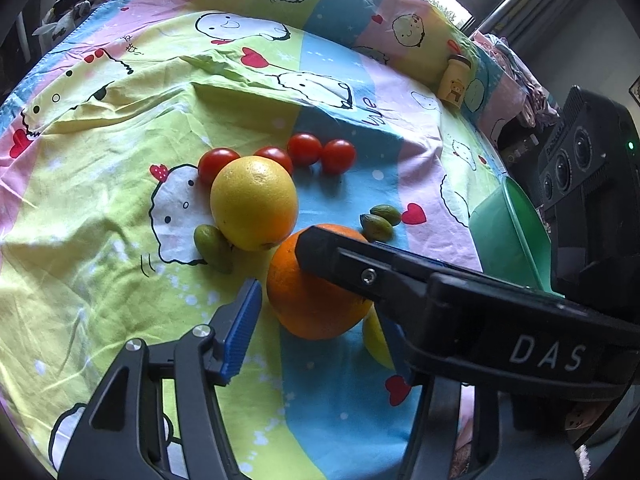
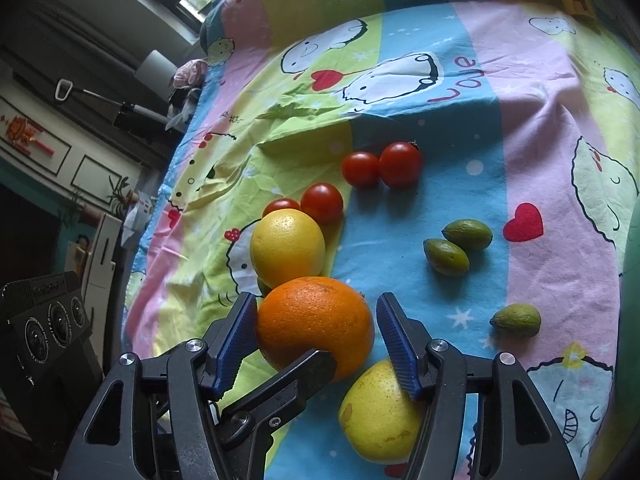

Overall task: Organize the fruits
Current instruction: 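Close the right gripper around the orange, then lift the orange with the right gripper and carry it over the green basin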

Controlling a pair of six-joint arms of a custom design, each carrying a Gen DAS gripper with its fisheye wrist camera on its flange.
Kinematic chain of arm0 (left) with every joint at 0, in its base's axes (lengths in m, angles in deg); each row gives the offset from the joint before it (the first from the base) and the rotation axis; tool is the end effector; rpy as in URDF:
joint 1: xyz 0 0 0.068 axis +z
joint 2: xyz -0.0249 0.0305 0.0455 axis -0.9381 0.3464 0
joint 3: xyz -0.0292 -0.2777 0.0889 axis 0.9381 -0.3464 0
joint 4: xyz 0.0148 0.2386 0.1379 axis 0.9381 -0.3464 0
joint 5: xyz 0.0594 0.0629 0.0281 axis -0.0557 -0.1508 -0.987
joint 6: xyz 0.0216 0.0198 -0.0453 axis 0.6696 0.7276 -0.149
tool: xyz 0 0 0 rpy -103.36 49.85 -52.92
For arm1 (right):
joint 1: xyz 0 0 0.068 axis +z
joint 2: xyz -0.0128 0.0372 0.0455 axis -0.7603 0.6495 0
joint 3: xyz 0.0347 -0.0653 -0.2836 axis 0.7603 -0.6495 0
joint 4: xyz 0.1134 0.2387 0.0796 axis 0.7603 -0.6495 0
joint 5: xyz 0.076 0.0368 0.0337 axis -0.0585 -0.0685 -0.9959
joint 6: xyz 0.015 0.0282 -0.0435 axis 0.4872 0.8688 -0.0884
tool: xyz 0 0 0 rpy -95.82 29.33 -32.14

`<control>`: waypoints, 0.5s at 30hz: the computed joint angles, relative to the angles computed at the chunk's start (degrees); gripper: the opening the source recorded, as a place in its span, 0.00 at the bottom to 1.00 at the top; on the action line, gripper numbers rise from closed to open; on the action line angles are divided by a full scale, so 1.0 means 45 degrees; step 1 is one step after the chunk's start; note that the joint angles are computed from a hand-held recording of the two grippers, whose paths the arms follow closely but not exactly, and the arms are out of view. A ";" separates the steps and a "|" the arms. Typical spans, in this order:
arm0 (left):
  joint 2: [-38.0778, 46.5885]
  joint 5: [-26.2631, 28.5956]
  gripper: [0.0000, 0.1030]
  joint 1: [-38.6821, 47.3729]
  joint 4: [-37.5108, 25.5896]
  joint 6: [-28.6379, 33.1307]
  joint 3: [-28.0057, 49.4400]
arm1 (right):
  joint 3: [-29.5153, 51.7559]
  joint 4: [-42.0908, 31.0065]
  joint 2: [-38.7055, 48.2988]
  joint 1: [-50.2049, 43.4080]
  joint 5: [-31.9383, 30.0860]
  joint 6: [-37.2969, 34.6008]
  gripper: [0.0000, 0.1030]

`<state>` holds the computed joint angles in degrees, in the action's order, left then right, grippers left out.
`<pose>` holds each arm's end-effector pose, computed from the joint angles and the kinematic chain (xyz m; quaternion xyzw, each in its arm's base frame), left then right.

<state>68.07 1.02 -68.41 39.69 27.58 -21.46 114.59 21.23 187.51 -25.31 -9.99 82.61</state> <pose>0.1963 -0.0095 0.0783 -0.0259 0.9455 -0.2087 0.2488 0.2625 0.1320 0.0808 -0.0780 0.9404 0.2704 0.1910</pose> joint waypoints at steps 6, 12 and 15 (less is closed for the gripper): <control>0.0407 0.0249 0.57 0.0110 0.0193 0.0083 0.0069 | 0.0104 0.0044 0.0134 0.0244 0.0121 -0.0334 0.62; -0.0168 0.0077 0.56 -0.0188 0.0141 0.0027 -0.0150 | -0.0437 0.0599 -0.0252 0.0278 0.0348 0.0210 0.62; -0.0679 -0.0016 0.56 -0.0355 0.0343 -0.0098 -0.0358 | -0.0774 0.0907 -0.0700 0.0233 0.0425 0.0297 0.62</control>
